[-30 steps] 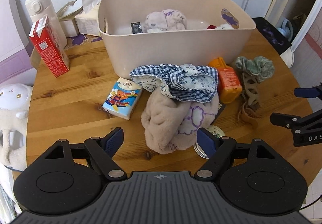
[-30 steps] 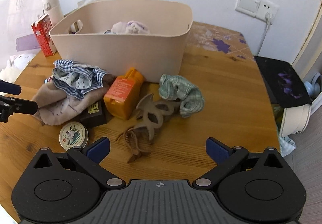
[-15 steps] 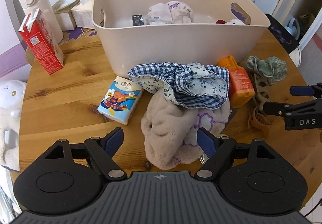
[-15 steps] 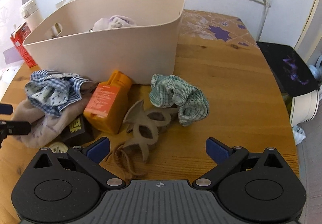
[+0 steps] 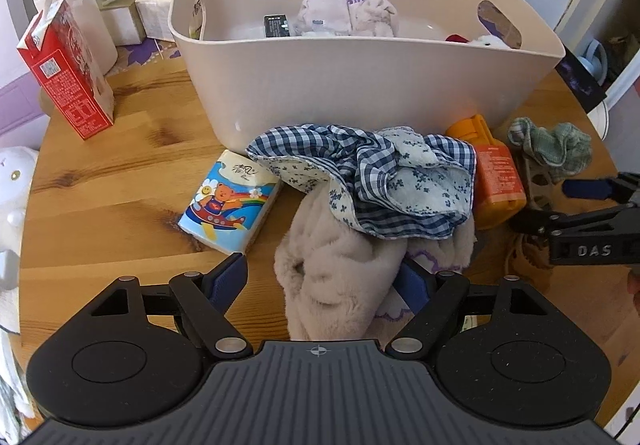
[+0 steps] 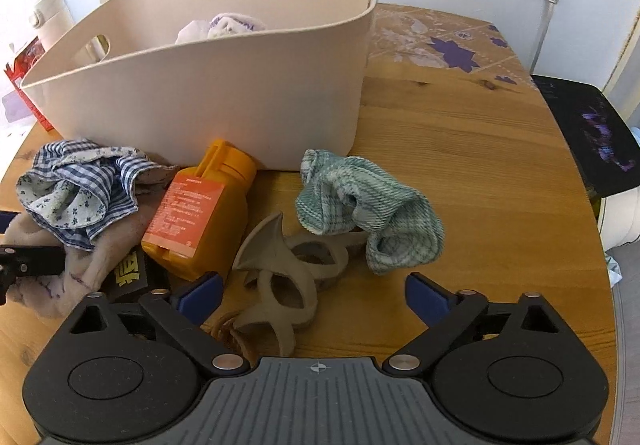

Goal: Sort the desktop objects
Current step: 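Grasp the pink fleece cloth with the left tool while the right tool grasps the brown clip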

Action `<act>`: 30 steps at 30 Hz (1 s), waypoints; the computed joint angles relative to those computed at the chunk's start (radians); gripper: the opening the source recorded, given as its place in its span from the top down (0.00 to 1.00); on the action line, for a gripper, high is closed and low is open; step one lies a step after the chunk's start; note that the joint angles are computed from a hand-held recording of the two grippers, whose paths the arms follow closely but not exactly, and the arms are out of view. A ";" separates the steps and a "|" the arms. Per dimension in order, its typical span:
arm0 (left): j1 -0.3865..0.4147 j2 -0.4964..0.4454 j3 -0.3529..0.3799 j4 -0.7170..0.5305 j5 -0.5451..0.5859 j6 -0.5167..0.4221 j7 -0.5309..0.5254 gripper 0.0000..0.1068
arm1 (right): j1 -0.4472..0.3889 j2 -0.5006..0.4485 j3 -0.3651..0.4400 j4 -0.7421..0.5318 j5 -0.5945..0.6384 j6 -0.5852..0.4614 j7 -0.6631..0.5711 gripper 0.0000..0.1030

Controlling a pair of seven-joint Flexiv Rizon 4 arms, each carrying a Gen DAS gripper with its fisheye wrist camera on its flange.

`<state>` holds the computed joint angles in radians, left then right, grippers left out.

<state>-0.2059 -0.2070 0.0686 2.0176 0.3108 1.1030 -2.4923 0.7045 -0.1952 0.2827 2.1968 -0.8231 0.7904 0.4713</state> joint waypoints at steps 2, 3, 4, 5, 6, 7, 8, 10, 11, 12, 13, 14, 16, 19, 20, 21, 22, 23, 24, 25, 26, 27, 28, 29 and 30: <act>0.006 -0.003 -0.004 0.004 -0.017 0.009 0.005 0.30 | -0.002 -0.004 -0.001 0.001 0.002 0.009 0.002 0.15; 0.011 -0.004 -0.008 0.009 -0.036 0.019 0.016 0.36 | -0.004 -0.005 -0.002 0.003 0.002 0.020 0.004 0.20; 0.017 -0.004 -0.013 0.017 -0.056 0.032 0.031 0.40 | -0.006 -0.005 -0.004 0.005 0.002 0.029 0.006 0.25; 0.022 -0.005 -0.018 0.023 -0.078 0.040 0.047 0.49 | -0.007 -0.007 -0.004 0.005 0.005 0.035 0.007 0.28; 0.027 -0.006 -0.023 0.028 -0.100 0.044 0.068 0.61 | -0.004 -0.008 -0.004 0.003 0.005 0.028 0.009 0.33; 0.029 -0.006 -0.026 0.030 -0.116 0.046 0.083 0.67 | -0.004 -0.009 -0.006 0.004 -0.005 0.037 0.011 0.40; 0.028 -0.007 -0.027 0.030 -0.127 0.046 0.093 0.76 | -0.005 -0.008 -0.009 0.008 -0.019 0.052 0.016 0.43; 0.015 -0.007 -0.017 0.020 -0.112 0.032 0.084 0.84 | -0.006 -0.007 -0.012 0.009 -0.035 0.067 0.025 0.57; 0.006 -0.007 -0.010 0.012 -0.096 0.019 0.071 0.87 | -0.004 -0.006 -0.011 0.007 -0.034 0.060 0.028 0.58; 0.003 -0.005 -0.008 0.008 -0.089 0.012 0.066 0.89 | -0.002 -0.003 -0.011 0.008 -0.040 0.056 0.036 0.60; 0.003 -0.004 -0.009 0.010 -0.088 0.014 0.066 0.89 | -0.002 0.000 -0.011 0.011 -0.045 0.059 0.042 0.61; 0.005 0.000 -0.011 0.016 -0.092 0.026 0.069 0.90 | -0.003 0.003 -0.008 0.012 -0.043 0.059 0.041 0.61; 0.005 0.005 -0.012 0.021 -0.091 0.035 0.071 0.91 | -0.001 0.009 -0.004 0.015 -0.042 0.054 0.042 0.62; -0.004 0.013 -0.008 0.019 -0.069 0.029 0.050 0.91 | 0.004 0.022 0.004 0.018 -0.047 0.038 0.056 0.62; -0.008 0.017 -0.006 0.018 -0.060 0.027 0.037 0.91 | 0.006 0.026 0.007 0.019 -0.049 0.033 0.064 0.62; -0.010 0.021 -0.005 0.018 -0.049 0.024 0.025 0.92 | 0.008 0.029 0.009 0.020 -0.054 0.031 0.073 0.62; -0.015 0.027 -0.002 0.015 -0.031 0.017 0.007 0.92 | 0.010 0.033 0.012 0.020 -0.058 0.027 0.083 0.62; -0.022 0.032 0.002 0.009 -0.005 0.005 -0.020 0.92 | 0.014 0.037 0.015 0.019 -0.061 0.019 0.091 0.62; -0.023 0.039 0.001 0.010 0.010 0.001 -0.036 0.92 | 0.015 0.040 0.018 0.018 -0.064 0.014 0.097 0.62; -0.022 0.046 -0.001 0.014 0.017 0.002 -0.046 0.92 | 0.017 0.043 0.020 0.018 -0.068 0.012 0.103 0.62; -0.021 0.053 -0.003 0.019 0.025 0.006 -0.060 0.92 | 0.019 0.047 0.022 0.019 -0.076 0.012 0.112 0.62; -0.021 0.060 -0.006 0.021 0.033 0.002 -0.072 0.92 | 0.020 0.051 0.024 0.019 -0.082 0.011 0.116 0.62; -0.019 0.066 -0.010 0.024 0.038 -0.001 -0.077 0.92 | 0.023 0.053 0.028 0.015 -0.083 0.002 0.118 0.62; -0.018 0.073 -0.014 0.027 0.045 -0.007 -0.084 0.92 | 0.027 0.056 0.032 0.012 -0.084 -0.009 0.122 0.62; -0.018 0.081 -0.017 0.030 0.054 -0.013 -0.095 0.92 | 0.031 0.058 0.035 0.009 -0.085 -0.019 0.128 0.62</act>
<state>-0.2242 -0.1261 0.0516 2.0481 0.3652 1.0899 -2.5874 0.7355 -0.1371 0.3182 2.2053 -0.9085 0.7711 0.5994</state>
